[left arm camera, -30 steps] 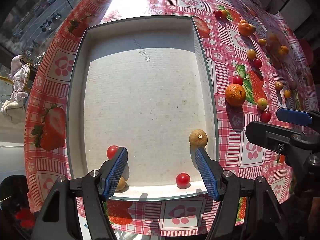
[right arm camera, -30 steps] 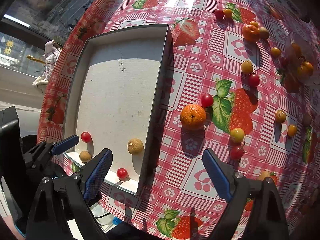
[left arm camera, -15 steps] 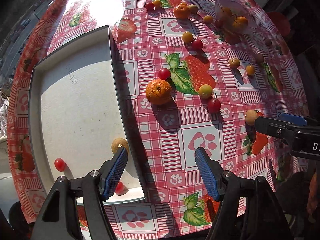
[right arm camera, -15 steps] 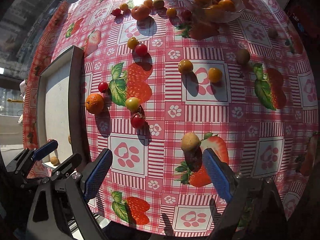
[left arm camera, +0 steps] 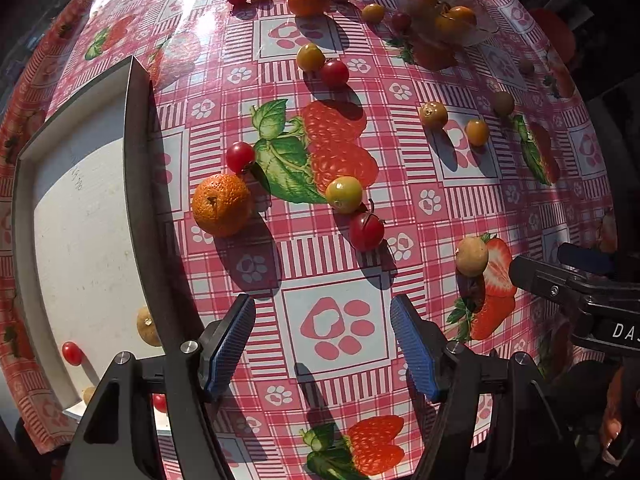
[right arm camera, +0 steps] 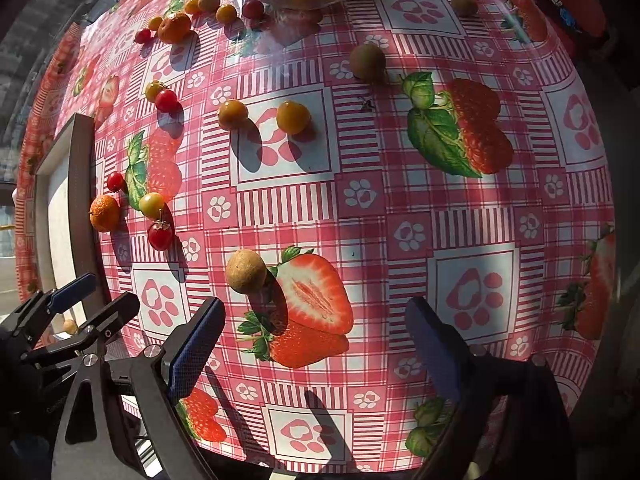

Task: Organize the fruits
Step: 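Move both open tools back over the fruits on the cloth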

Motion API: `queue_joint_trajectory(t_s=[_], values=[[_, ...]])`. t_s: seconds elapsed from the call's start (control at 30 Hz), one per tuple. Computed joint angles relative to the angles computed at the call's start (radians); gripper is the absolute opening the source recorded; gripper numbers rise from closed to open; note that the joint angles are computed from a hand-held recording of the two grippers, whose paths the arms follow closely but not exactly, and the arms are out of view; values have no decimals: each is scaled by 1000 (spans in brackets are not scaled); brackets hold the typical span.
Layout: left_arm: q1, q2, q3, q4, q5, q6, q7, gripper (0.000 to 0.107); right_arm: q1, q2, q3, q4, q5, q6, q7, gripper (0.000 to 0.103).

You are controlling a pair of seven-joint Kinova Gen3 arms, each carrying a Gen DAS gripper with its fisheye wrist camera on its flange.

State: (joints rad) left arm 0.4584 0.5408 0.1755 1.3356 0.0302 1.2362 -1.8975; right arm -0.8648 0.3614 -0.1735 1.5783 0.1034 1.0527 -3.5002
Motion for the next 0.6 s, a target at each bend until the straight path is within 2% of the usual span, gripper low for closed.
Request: queue_joint_trajectory(t_s=[0.27,0.47,0.6], values=[[44,68,-8,-63,10,8,109,71,38,-12,16,30,33,-5,38,93],[72,99,-17,-85,-9,3,177,71,82,10,23,30,55,-17,135,92],[91,94,-20,-58,-26,-36,217,71,107,37,33,18,56,-18,206,90]])
